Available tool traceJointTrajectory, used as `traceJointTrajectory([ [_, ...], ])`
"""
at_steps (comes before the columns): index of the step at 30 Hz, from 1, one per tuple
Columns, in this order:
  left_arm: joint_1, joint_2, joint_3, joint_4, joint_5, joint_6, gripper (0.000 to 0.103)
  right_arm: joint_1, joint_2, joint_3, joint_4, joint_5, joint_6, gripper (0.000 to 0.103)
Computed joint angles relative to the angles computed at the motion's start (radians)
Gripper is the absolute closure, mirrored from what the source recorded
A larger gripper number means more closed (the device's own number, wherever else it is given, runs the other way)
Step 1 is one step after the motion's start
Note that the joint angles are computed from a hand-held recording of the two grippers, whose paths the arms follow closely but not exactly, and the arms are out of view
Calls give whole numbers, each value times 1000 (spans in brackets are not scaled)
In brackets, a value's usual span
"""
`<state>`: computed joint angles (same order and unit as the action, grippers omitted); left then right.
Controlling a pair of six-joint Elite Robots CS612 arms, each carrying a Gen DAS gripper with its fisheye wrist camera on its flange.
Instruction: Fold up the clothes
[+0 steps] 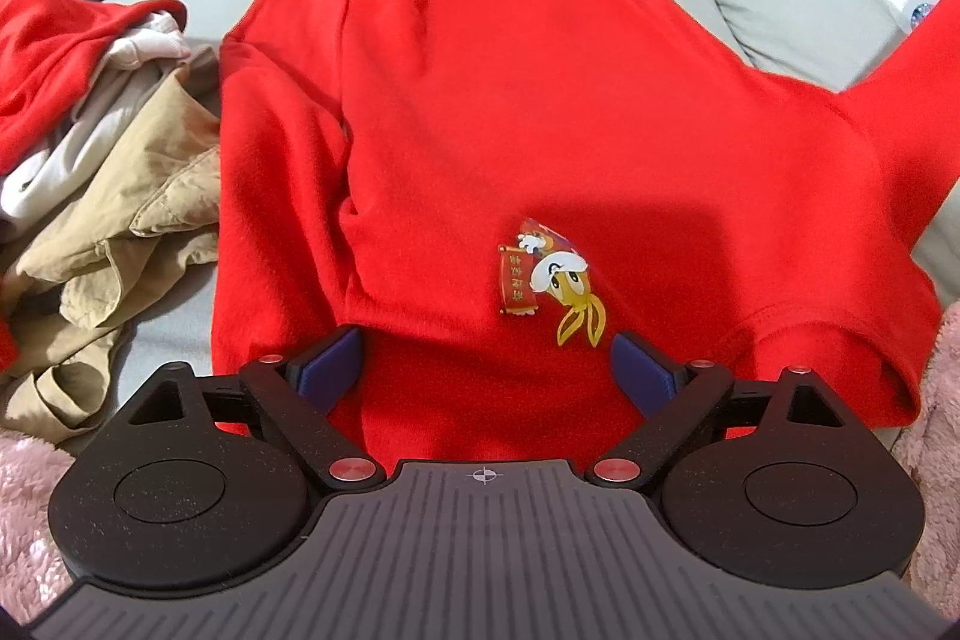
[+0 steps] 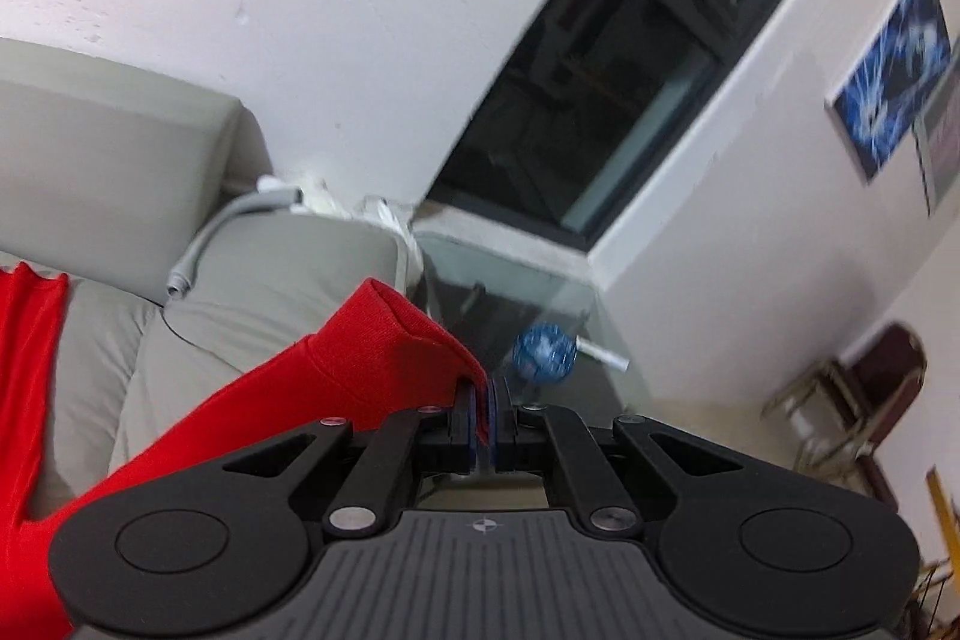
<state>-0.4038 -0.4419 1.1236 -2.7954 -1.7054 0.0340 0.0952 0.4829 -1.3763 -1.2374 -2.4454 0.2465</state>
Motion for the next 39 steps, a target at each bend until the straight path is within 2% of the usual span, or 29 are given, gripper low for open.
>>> traceJointTrajectory([
  [4, -1, -1, 1, 3, 4, 2, 11, -32, 1, 64, -29, 18, 26, 101],
  [8, -3, -1, -3, 11, 11, 0, 10, -59, -14, 150, -70, 16, 11, 101],
  [15, -10, 6, -25, 46, 38, -14, 9, -111, -70, 378, -129, 48, 33, 97],
  [16, -11, 7, -27, 48, 38, -14, 9, -115, -79, 409, -138, 51, 38, 94],
  [18, -11, 8, -31, 52, 40, -14, 9, -118, -89, 457, -161, 36, 40, 82],
  [19, -11, 9, -32, 53, 41, -14, 9, -119, -97, 490, -172, 28, 43, 71],
  [21, -11, 10, -35, 57, 41, -15, 9, -118, -106, 522, -170, 25, 61, 70],
  [26, -10, 12, -36, 54, 36, -16, 9, -109, -75, 454, -178, 66, 54, 64],
  [29, -9, 11, -31, 40, 33, -13, 9, -97, -36, 345, -163, 132, 63, 56],
  [30, -9, 11, -29, 35, 34, -10, 9, -92, -19, 292, -150, 188, 84, 54],
  [32, -10, 11, -25, 25, 37, -5, 8, -77, 8, 208, -122, 282, 127, 38],
  [35, -11, 10, -19, 13, 40, 1, 8, -45, 34, 120, -78, 406, 168, 35],
  [37, -14, 1, -5, 2, 55, 10, 8, -9, 60, 56, -61, 510, 202, 35],
  [39, -18, -10, 10, -7, 71, 24, 16, 19, 78, 30, -66, 580, 214, 35],
])
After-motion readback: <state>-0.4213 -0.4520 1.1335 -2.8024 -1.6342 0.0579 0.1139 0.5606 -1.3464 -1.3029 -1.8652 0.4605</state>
